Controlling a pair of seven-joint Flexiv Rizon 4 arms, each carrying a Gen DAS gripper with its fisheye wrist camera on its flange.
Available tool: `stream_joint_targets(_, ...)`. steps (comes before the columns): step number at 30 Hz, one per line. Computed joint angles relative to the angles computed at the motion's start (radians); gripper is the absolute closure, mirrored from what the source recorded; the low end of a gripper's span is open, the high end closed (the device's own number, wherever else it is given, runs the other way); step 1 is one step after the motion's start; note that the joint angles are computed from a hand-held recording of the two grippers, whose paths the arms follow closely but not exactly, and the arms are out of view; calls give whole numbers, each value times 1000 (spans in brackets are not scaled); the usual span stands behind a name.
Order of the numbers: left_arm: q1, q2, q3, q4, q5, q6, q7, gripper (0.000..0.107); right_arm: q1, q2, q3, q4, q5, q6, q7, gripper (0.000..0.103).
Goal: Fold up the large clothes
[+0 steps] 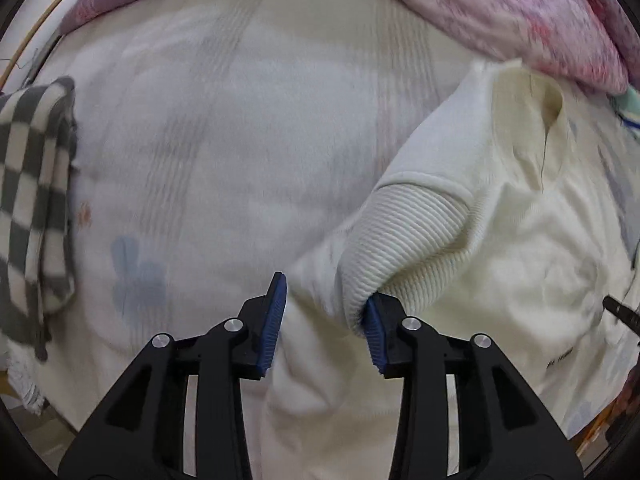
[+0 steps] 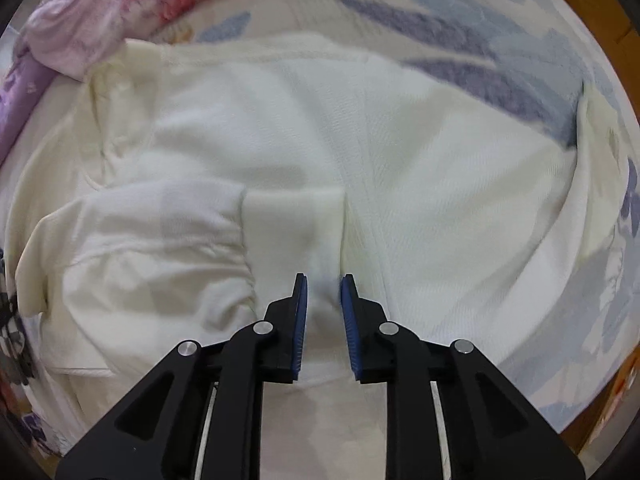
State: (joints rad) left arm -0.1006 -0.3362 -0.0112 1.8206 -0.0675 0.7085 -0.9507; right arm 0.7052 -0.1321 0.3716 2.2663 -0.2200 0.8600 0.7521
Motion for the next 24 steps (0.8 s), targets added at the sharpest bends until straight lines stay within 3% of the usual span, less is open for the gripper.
stream_joint_targets(3,1,34,-2,50,-28,79,-12,54,7,1,-12,37,-50,87,93,85)
stream_joint_targets(5,12,6,-11,33,-62,133,-11,54,2,1,-10,31,-42,73,78,85)
stream_joint_targets(6,6,-33,-12,-2,-55,170,-29,67,-1,-3,-10,24,-39,66,65,85)
stream_joint_targets(8,-3,-105,-17,-76,-47,216,-43,102,0,-9,-14,25,-53,80,73,85)
stream_joint_targets(10,-34,-209,5,-211,-1,172,-105,102,-2,-1,-17,35,-66,88,79,85)
stream_joint_targets(14,-82,-326,54,-362,93,100,-181,101,8,39,9,46,-54,54,98,85)
stream_joint_targets(16,-84,-360,61,-402,117,52,-187,94,17,85,50,43,-3,-6,103,85)
stream_joint_targets(17,-92,-360,68,-406,137,58,-194,81,23,93,49,55,7,10,95,85)
stream_joint_targets(18,-116,-357,95,-416,184,60,-219,52,21,92,47,60,8,23,94,85)
stream_joint_targets(19,-134,-344,119,-418,238,69,-246,40,20,99,48,69,6,32,96,85)
stream_joint_targets(20,-124,-322,115,-395,237,86,-240,34,20,99,46,68,-2,32,96,85)
stream_joint_targets(24,-29,-212,43,-282,117,45,-167,34,3,70,22,69,-48,91,45,83)
